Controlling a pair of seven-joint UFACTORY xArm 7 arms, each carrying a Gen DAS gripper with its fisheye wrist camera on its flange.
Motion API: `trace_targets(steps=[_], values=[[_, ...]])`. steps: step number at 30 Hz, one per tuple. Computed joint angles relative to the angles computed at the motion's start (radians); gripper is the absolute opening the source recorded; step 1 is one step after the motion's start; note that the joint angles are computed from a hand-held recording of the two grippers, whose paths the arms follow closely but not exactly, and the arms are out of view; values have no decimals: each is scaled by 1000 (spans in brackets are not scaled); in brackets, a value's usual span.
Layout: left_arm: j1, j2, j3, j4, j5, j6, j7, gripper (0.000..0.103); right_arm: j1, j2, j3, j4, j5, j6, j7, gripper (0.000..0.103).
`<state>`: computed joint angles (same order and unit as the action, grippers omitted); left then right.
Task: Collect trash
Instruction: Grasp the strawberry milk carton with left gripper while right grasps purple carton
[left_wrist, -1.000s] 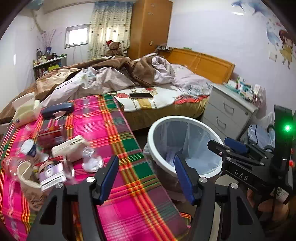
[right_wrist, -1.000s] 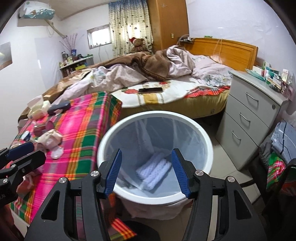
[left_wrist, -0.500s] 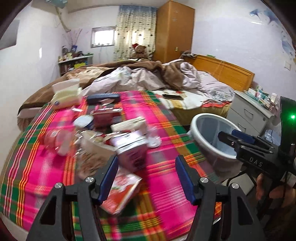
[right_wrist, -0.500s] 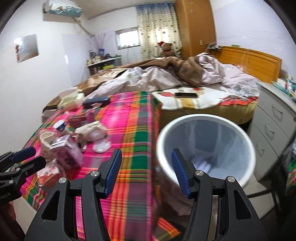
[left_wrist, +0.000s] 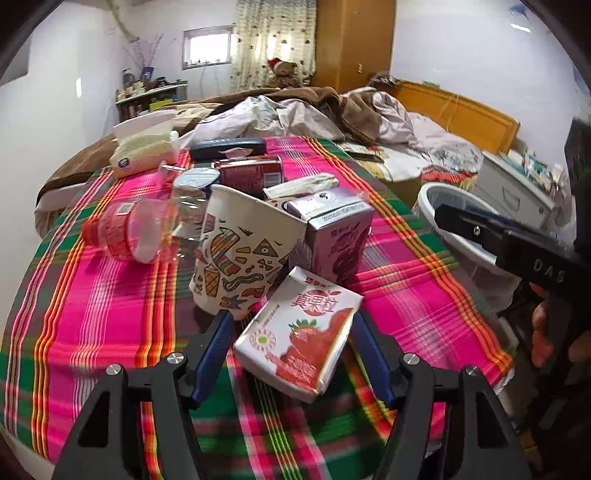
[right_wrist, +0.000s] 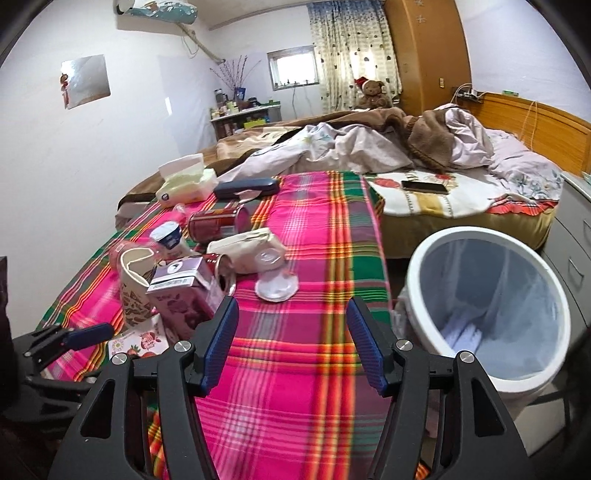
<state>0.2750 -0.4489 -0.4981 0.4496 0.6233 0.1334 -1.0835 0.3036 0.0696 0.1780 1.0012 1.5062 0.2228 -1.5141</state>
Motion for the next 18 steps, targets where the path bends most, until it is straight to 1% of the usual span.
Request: trace_targets(steps=[2, 4, 7, 9, 10, 13, 14, 16, 18], values=[[-12, 34, 24, 10, -3, -8, 28, 72, 4, 4, 4, 3, -27, 4, 30, 62], [-4, 53, 24, 16, 14, -15, 38, 72, 7, 1, 9, 5, -13, 7, 12, 62], [-61, 88, 92, 13, -28, -24, 84, 72, 17, -2, 15, 5, -33, 16, 27, 62], [-46, 75, 83, -2, -20, -26, 73, 72, 23, -1, 18, 8, -35, 27, 28, 62], [-45, 61, 85, -15, -27, -28, 64, 70, 26, -2, 21, 7, -36, 32, 27, 62], [-80, 22, 141, -70, -91, -69, 88, 70, 38, 3, 28, 4, -53, 29, 37, 62], [-81, 4, 147, -87, -109, -73, 96, 69, 42, 4, 31, 1, -60, 29, 42, 62], [-62, -38, 132, -115, -137, -57, 97, 69, 49, 9, 35, 3, -80, 29, 59, 63], [-36, -87, 106, -140, -158, -35, 93, 69, 55, 9, 42, -1, -73, 32, 52, 64]])
